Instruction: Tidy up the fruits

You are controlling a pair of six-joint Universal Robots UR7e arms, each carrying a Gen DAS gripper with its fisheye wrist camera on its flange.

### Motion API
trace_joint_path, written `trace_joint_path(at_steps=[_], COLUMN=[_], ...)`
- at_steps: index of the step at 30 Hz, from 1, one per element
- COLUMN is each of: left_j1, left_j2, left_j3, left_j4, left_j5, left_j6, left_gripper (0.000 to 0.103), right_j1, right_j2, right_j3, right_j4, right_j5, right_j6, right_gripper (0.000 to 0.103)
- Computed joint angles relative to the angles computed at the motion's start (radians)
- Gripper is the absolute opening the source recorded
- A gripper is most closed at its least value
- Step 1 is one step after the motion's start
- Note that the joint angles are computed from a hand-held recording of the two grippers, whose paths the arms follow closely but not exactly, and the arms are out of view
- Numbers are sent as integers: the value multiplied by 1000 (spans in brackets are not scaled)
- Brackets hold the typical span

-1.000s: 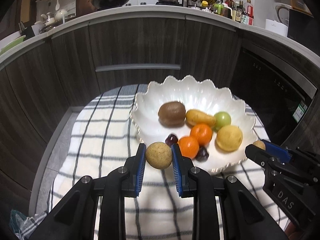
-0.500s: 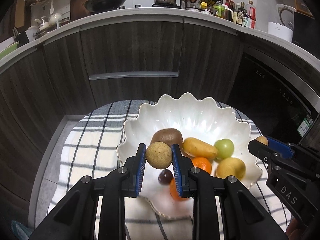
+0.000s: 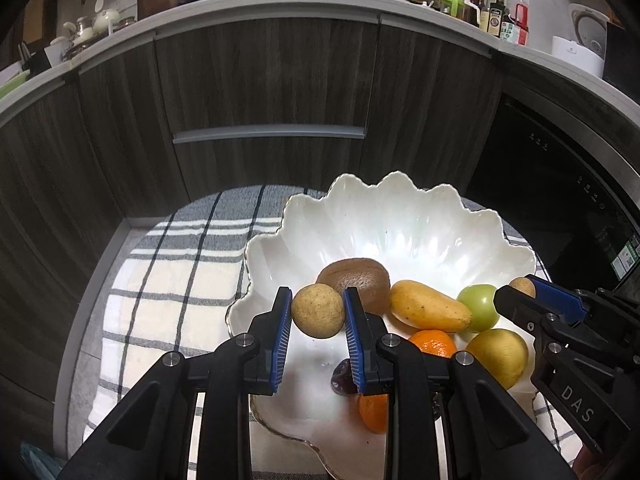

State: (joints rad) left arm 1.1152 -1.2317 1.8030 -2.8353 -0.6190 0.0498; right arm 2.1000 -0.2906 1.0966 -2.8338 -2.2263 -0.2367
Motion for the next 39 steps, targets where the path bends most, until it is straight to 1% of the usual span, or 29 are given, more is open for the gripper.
trace_joint_path(at_steps=[2,4,6,8,10,11,12,13,14,15,16,18,21,26,29,35,39], left_j1=[4,6,5,2,-1,-3,-6,-10,-13,-20,-22,-34,-51,-84,-104,-146,-175], left_j2=[1,0,-2,-4,-6,-9,-12,-15,-17,-21,-22,-31,-50,-93,-123,-191,-233], left_j3=[0,0,2,6,8,9,11,16,20,25,27,37,57,94,120,169,199], left_j4=[2,12,12,4,9,14,18,11,5,-2,-3,-5,-10,24,59,146,211], left_j5=[-3,-5,-2,8,16,21,29,37,43,56,61,85,114,150,165,195,212], left_j6=[-3,-11,-12,-9,-11,-13,-18,-19,-16,-13,-12,-21,-35,-86,-123,-220,-288], left_gripper=[27,30,40,44,45,48,54,57,60,63,65,74,80,87,88,88,91], right_j1=[-1,-2,-2,0,2,4,6,9,10,13,17,24,31,43,51,75,86], right_j2=[4,6,6,7,8,7,7,8,8,7,7,6,-6,-35,-59,-98,-123], right_j3=[-5,-7,-6,-6,-8,-8,-7,-6,-5,0,3,5,20,59,94,152,189], right_j4=[9,16,18,12,14,13,10,-1,-11,-32,-49,-63,-77,-89,-89,-88,-99], right_j5=[-2,-4,-10,-21,-30,-38,-44,-55,-60,-67,-76,-93,-108,-123,-123,-123,-119], right_j6=[1,2,3,-4,-4,-1,-1,-4,-9,-19,-29,-39,-26,0,23,31,45], right_gripper=[25,25,25,26,29,36,47,53,64,68,69,72,81,81,81,81,81])
